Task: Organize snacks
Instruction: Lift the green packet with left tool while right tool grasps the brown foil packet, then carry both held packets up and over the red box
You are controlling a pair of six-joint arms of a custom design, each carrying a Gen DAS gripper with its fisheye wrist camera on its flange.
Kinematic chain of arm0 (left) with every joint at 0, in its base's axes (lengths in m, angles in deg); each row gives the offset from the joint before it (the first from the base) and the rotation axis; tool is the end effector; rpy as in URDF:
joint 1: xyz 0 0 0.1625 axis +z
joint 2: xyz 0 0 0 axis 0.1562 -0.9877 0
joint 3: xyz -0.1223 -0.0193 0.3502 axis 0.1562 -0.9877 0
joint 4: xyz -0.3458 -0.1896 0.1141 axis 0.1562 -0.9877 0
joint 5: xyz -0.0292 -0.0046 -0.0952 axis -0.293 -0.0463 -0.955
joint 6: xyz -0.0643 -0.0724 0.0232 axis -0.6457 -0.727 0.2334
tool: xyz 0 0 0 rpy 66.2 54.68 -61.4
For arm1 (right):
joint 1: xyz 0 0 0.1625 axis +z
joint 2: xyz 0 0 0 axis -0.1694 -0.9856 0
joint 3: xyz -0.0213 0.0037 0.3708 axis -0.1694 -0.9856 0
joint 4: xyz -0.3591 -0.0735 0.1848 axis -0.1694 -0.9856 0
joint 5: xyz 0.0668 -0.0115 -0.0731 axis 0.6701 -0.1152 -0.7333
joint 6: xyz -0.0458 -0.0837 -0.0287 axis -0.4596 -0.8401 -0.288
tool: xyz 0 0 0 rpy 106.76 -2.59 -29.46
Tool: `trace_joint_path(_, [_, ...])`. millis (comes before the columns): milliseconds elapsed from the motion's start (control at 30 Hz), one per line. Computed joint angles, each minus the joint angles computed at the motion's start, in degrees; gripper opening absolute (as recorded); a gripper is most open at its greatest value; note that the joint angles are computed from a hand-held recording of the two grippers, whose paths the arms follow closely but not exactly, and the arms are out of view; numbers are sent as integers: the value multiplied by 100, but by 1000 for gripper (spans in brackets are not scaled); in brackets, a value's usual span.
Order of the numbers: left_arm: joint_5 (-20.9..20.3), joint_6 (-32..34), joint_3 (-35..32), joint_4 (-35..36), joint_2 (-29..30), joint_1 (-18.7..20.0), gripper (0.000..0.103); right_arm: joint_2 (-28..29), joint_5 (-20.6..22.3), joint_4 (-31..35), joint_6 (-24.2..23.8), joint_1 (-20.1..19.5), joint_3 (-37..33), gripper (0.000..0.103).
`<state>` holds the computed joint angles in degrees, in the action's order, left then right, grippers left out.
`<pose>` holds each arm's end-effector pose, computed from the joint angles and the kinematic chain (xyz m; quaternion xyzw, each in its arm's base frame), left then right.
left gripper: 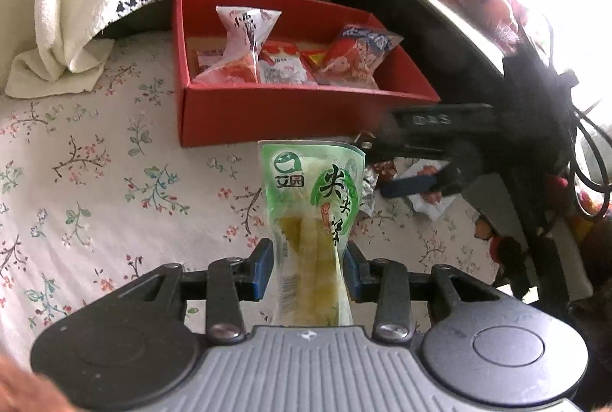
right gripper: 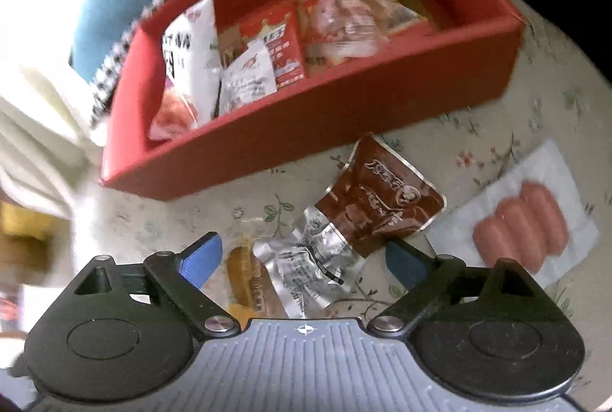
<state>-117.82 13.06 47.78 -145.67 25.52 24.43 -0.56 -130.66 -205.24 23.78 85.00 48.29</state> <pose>-0.3865 -0.4632 0.0109 0.1995 0.9575 -0.1448 0.1500 -0.0282 -0.5252 0.3595 -0.0392 -0.9675 0.1729 0.1803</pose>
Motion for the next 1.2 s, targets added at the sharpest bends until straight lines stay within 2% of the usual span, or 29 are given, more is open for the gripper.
trace_joint_path(167, [194, -44, -71, 254, 120, -77, 32, 308, -1312, -1287, -1349, 530, 471, 95])
trace_joint_path(200, [261, -17, -73, 290, 135, -96, 32, 300, -1396, -1509, -1619, 558, 564, 95])
trace_joint_path(233, [286, 4, -71, 310, 138, -102, 32, 236, -1352, -1490, -1673, 542, 615, 93])
trace_joint_path(300, [254, 20, -62, 340, 123, -87, 33, 113, -1377, -1267, -1683, 486, 560, 68])
trace_joint_path(367, [257, 25, -53, 411, 109, -90, 34, -59, -1438, -1051, -1688, 399, 542, 56])
trace_joint_path(400, [236, 43, -53, 443, 107, -87, 34, -145, -1411, -935, -1665, 344, 531, 54])
trace_joint_path(567, [169, 99, -126, 607, 145, -72, 34, -475, -1314, -538, -1769, 255, 647, 54])
trace_joint_path(633, [162, 85, -124, 598, 145, -71, 34, -432, -1304, -453, -1471, 257, 564, 57])
trace_joint_path(667, [154, 61, -132, 609, 150, -64, 34, -387, -1279, -513, -1276, 273, 554, 63])
trace_joint_path(700, [140, 41, -137, 625, 155, -57, 34, -332, -1196, -605, -1128, 241, 523, 76])
trace_joint_path(767, [126, -23, -156, 700, 169, -50, 35, -206, -1020, -604, -747, 201, 401, 89])
trace_joint_path(833, [154, -84, -205, 842, 218, -61, 38, -60, -1023, -785, -781, 207, 377, 88])
trace_joint_path(867, [158, -122, -245, 942, 257, -63, 39, -9, -1187, -1125, -1070, 274, 498, 88])
trace_joint_path(933, [185, -126, -280, 1033, 319, -87, 41, 11, -1547, -1569, -1589, 387, 690, 81])
trace_joint_path(1000, [315, -5, -270, 1083, 350, -177, 41, -33, -1603, -1780, -1933, 365, 793, 71])
trace_joint_path(1033, [377, 12, -252, 1103, 354, -215, 41, -76, -1585, -1816, -2020, 351, 825, 69])
trace_joint_path(1067, [394, -1, -223, 1090, 343, -233, 38, -150, -1545, -1774, -2049, 323, 847, 55])
trace_joint_path(1200, [446, -69, -154, 1106, 270, -265, 31, -473, -1403, -1496, -2156, 220, 961, 53])
